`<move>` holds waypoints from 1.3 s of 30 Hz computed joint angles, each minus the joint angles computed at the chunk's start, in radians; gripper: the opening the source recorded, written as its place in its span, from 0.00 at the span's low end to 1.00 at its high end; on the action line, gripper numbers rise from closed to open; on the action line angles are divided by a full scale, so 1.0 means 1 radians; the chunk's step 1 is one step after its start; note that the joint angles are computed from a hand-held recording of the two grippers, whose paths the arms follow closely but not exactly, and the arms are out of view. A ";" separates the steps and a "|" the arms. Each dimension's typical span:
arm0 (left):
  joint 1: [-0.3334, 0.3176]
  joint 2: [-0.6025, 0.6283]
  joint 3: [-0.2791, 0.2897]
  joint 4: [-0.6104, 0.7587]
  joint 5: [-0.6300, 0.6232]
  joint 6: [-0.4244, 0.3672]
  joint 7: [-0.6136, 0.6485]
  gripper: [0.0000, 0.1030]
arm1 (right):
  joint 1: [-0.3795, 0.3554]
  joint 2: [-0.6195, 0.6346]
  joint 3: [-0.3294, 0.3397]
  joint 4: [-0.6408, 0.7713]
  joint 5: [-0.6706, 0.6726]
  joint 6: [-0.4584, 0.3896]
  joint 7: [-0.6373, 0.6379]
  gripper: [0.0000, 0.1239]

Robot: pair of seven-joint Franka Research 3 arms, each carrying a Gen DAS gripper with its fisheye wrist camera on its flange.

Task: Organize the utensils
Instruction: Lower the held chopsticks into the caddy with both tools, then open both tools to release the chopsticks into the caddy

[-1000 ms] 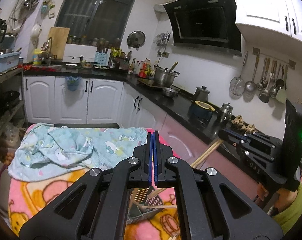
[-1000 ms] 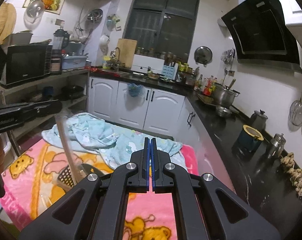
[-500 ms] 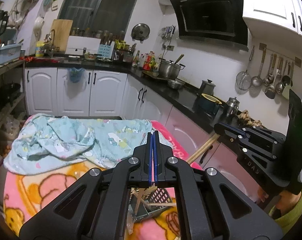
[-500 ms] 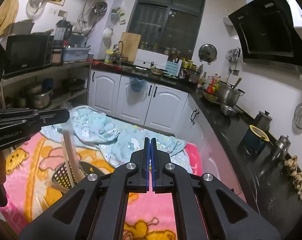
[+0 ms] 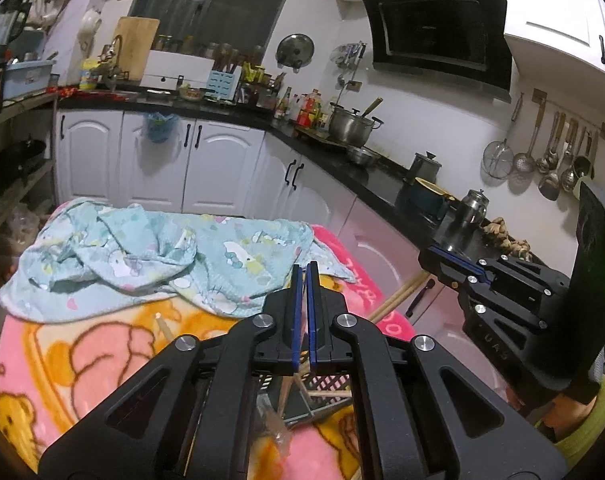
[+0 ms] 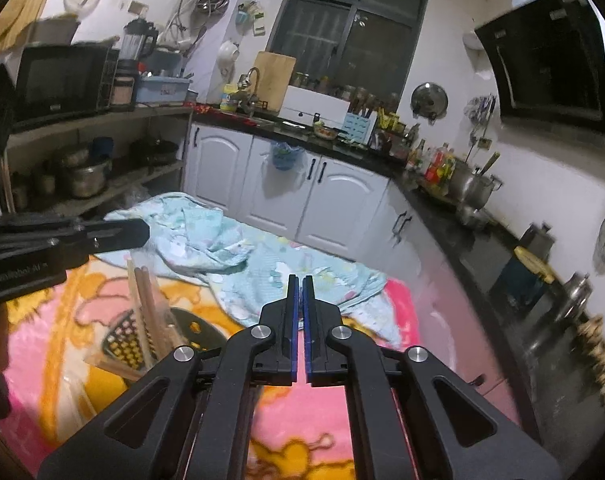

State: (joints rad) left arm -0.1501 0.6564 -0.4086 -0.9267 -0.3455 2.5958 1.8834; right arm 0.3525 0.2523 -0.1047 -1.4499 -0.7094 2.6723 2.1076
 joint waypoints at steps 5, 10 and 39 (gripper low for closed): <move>0.025 -0.047 -0.010 -0.090 -0.022 0.041 0.014 0.28 | -0.008 -0.042 -0.006 -0.060 -0.002 0.045 0.058 0.23; 0.095 -0.141 -0.085 -0.252 -0.122 0.162 0.127 0.47 | -0.028 -0.125 0.007 -0.166 -0.067 0.092 0.158 0.35; 0.092 -0.474 0.025 -0.681 -0.663 0.214 0.500 0.90 | -0.266 -0.405 0.240 -0.541 -0.273 0.244 0.477 0.65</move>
State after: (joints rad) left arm -0.0578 0.1823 -0.3832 -1.6081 -1.0089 2.8101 2.3830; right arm 0.0861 -0.1525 0.1348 -1.9910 -0.9828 2.9164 2.5842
